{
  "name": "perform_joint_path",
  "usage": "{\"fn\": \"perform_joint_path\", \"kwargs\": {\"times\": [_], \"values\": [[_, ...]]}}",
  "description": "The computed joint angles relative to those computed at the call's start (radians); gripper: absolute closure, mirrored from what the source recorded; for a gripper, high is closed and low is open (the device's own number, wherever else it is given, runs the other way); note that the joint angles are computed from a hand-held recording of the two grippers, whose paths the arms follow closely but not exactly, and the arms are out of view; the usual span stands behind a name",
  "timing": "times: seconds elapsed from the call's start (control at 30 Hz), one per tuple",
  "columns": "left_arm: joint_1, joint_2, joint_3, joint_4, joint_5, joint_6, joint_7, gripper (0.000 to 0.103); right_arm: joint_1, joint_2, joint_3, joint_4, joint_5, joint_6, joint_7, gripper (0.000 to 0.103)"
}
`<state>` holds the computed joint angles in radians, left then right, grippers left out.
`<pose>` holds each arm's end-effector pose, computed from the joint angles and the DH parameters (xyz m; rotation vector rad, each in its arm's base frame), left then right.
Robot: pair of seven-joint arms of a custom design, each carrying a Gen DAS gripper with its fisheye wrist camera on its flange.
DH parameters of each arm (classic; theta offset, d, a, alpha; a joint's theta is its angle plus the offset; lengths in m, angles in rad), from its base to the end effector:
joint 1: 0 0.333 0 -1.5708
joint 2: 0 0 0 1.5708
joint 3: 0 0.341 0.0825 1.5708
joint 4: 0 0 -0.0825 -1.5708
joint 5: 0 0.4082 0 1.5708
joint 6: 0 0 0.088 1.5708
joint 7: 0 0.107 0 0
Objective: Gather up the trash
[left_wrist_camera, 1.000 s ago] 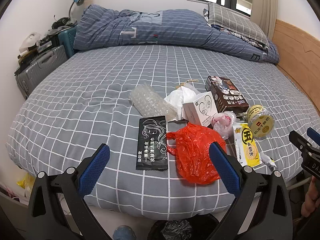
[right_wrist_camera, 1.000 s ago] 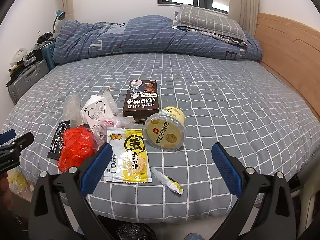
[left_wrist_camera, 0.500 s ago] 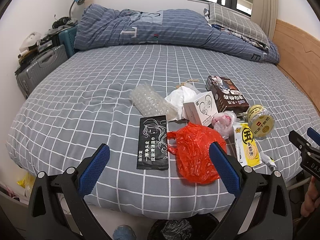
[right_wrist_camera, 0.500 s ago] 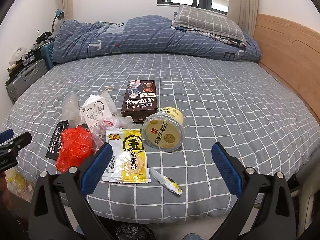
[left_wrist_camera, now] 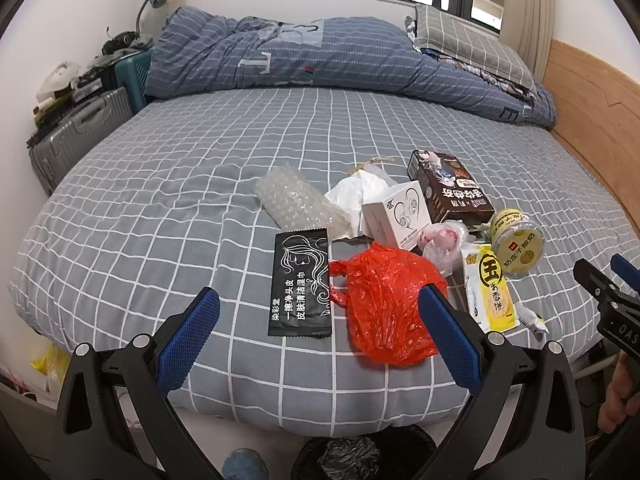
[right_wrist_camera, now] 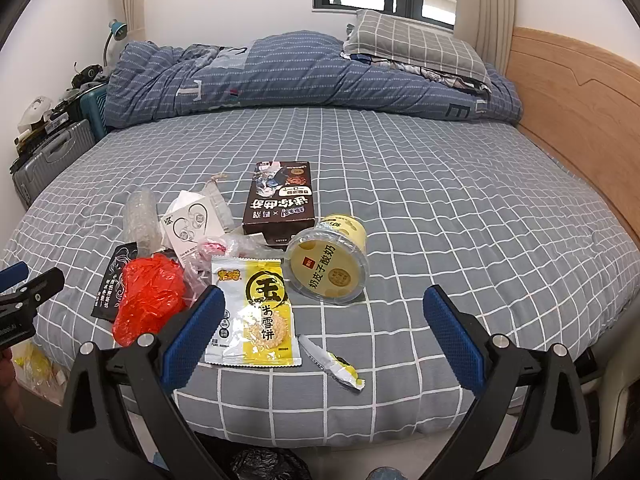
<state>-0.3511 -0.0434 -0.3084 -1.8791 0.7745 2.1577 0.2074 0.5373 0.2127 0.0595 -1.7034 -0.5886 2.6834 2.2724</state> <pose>0.4927 -0.3503 0.5866 -2.0133 1.3898 -0.5845 0.5717 0.4049 0.5679 -1.9278 1.3964 -0.6754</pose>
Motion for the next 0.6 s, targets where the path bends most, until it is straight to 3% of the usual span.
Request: {"fn": "perform_joint_path", "kwargs": {"times": [0.37, 0.6], "values": [[-0.002, 0.01, 0.001, 0.007, -0.004, -0.006, 0.011, 0.006, 0.002, 0.001, 0.0, 0.003, -0.001, -0.006, 0.002, 0.008], [-0.008, 0.056, 0.013, 0.036, -0.019, 0.007, 0.036, 0.006, 0.012, 0.065, -0.022, 0.089, -0.02, -0.034, 0.011, 0.008]]}}
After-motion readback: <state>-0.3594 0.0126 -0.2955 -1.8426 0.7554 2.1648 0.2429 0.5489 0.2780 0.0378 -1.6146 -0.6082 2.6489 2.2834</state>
